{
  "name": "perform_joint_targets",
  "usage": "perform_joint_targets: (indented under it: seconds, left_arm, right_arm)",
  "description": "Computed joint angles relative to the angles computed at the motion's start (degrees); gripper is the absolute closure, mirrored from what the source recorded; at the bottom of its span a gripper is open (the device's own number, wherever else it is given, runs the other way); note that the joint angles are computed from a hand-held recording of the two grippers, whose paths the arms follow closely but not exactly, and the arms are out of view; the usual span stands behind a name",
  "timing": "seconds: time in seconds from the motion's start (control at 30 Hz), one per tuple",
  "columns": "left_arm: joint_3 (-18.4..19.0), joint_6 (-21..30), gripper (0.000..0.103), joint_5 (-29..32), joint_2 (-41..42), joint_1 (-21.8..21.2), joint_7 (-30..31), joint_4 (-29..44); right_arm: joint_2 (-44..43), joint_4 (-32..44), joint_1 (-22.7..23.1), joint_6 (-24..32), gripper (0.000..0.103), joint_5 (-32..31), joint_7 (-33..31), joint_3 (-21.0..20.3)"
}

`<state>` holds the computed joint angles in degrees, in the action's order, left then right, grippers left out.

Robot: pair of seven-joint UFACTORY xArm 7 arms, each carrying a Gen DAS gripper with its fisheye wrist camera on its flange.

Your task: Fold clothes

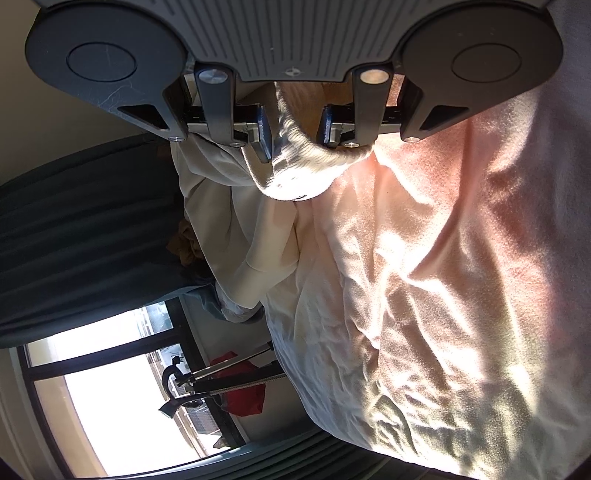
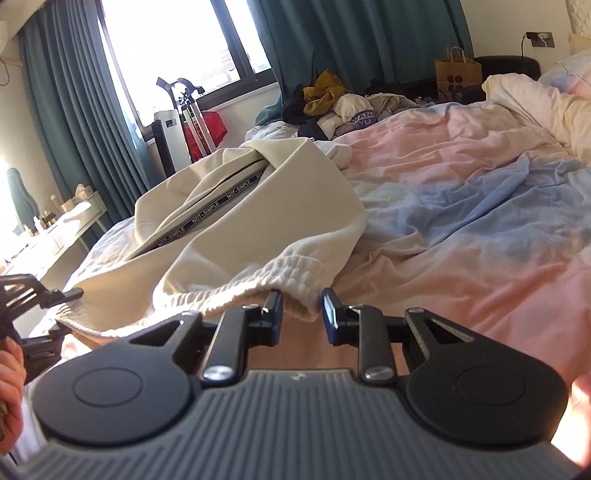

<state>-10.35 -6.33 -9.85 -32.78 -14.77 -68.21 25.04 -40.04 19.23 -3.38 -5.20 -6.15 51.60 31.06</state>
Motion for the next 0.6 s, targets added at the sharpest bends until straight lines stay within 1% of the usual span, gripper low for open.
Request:
perform_joint_targets:
  seconds: [0.07,0.13,0.23,0.33,0.37,0.4,0.43,0.47,0.5,0.53,0.57,0.6]
  left_arm:
    - [0.48,-0.06,0.076,0.03,0.21,-0.49,0.13,-0.02]
    - [1.13,-1.07,0.076,-0.08,0.48,-1.25,0.24,-0.16]
    - [0.98,-2.23,0.076,0.05,0.74,-1.31,0.5,-0.21]
    - [0.97,-4.81,0.077,-0.04,1.06,-1.72,0.52,-0.69]
    - [0.26,-5.51,0.078,-0.1,1.12,-1.07,0.45,-0.74]
    - [-0.47,-6.2,0.08,-0.17,1.19,-0.41,0.38,-0.78]
    - [-1.0,-6.71,0.083,-0.24,1.34,0.07,0.34,-0.77]
    - [-1.55,-7.21,0.085,-0.31,1.49,0.57,0.3,-0.75]
    - [-2.87,-7.5,0.086,-0.4,1.52,1.93,0.4,-0.61]
    - [-4.22,-7.79,0.089,-0.52,1.55,3.3,0.5,-0.47]
    - [-5.56,-8.07,0.092,-0.64,1.55,4.68,0.62,-0.31]
    - [-6.96,-8.0,0.093,-0.49,1.35,6.37,1.18,0.14]
  right_arm:
    - [0.55,0.08,-0.82,-0.26,0.074,0.19,0.54,0.64]
    - [1.21,0.97,-3.41,0.29,0.073,-0.4,0.8,3.1]
    - [3.58,2.36,-4.94,1.74,0.073,-1.12,1.4,4.14]
    - [3.9,3.68,-7.19,4.33,0.073,-2.84,2.1,5.91]
    - [3.72,4.26,-8.22,5.5,0.073,-3.91,2.32,6.87]
    - [3.15,4.37,-9.2,5.58,0.073,-4.91,2.94,7.83]
    - [2.54,4.44,-10.16,5.6,0.074,-5.85,3.53,8.78]
    - [2.03,4.48,-10.55,5.6,0.078,-6.67,3.82,9.14]
    - [1.12,4.51,-10.95,5.85,0.087,-7.41,4.14,9.65]
    - [-0.28,4.52,-11.69,6.07,0.087,-8.14,4.6,10.4]
    - [-1.13,4.25,-11.59,5.65,0.088,-8.64,4.81,10.3]
    - [-1.22,4.02,-10.22,5.22,0.089,-8.84,4.43,9.01]
